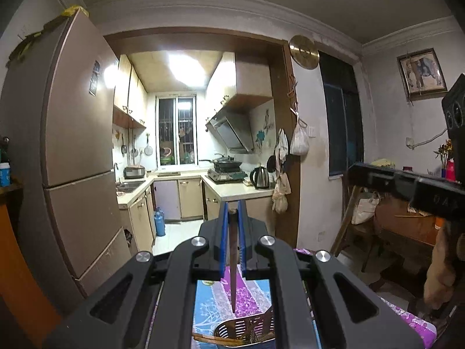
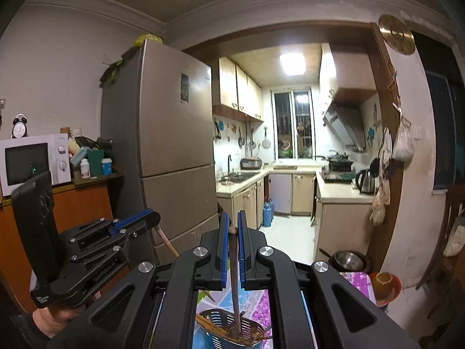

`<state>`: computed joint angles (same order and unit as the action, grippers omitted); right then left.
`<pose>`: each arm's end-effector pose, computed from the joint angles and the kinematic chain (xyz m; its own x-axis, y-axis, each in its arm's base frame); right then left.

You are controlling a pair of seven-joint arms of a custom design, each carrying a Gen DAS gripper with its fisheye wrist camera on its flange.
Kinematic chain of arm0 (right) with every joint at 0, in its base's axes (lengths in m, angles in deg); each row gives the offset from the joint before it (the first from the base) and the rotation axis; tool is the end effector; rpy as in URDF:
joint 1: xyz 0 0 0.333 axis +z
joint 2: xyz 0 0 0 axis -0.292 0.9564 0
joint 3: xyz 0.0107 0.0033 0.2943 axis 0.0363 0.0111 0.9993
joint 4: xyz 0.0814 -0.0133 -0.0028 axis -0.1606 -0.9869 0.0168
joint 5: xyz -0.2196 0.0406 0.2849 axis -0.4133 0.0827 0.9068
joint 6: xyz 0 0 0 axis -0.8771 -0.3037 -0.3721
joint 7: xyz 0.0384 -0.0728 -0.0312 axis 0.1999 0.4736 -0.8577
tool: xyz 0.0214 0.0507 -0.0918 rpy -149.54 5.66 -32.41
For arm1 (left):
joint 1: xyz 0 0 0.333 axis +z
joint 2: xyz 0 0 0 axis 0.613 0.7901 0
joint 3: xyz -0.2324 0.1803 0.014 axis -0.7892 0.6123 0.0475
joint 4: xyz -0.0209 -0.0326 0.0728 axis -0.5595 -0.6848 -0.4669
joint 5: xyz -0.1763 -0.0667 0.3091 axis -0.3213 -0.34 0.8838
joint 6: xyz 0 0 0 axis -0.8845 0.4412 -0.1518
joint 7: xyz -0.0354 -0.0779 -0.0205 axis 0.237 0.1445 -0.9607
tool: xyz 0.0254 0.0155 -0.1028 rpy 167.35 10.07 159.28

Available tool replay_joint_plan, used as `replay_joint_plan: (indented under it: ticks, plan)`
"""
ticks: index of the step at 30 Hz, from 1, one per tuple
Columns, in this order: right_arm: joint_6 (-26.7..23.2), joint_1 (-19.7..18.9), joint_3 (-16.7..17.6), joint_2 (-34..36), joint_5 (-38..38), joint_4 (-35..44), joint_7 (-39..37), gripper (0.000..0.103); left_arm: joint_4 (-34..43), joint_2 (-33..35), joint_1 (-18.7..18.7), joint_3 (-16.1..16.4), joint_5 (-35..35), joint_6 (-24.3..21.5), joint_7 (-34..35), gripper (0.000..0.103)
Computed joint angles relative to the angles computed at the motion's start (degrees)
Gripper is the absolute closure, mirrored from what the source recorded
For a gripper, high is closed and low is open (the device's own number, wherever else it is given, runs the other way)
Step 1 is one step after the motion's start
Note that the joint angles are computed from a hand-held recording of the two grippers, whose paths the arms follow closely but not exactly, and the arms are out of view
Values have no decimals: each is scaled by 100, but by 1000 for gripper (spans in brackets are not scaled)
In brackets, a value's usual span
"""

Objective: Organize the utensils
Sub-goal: 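Lower the left gripper's chopstick into the holder while the right gripper lowers its own, then open the left gripper to drop its chopstick while the right gripper releases its own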

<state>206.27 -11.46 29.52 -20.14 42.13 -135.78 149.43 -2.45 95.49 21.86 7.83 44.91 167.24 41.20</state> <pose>0.4512 0.1037 0.7785 0.0821 -0.9949 -0.0593 -0.1577 0.0458 -0.9864 0.5180 -0.2954 0.7283 -0.5892 -0.8066 -0.0472 -0.0420 0.0890 -0.9951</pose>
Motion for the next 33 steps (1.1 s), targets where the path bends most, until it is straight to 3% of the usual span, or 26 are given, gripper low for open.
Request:
replay_joint_plan:
  ticks: [8, 22, 33]
  plan:
    - [62, 138, -195, 441, 312, 60, -145, 96, 237, 318, -277, 437, 918, -470, -871, 98]
    - [42, 157, -328, 895, 687, 163, -288, 96, 799, 820, -389, 659, 1924, -1263, -1733, 98]
    - [-37, 219, -428, 1227, 1112, 325, -657, 96, 1448, 1315, -437, 743, 2277, -1735, -2073, 98]
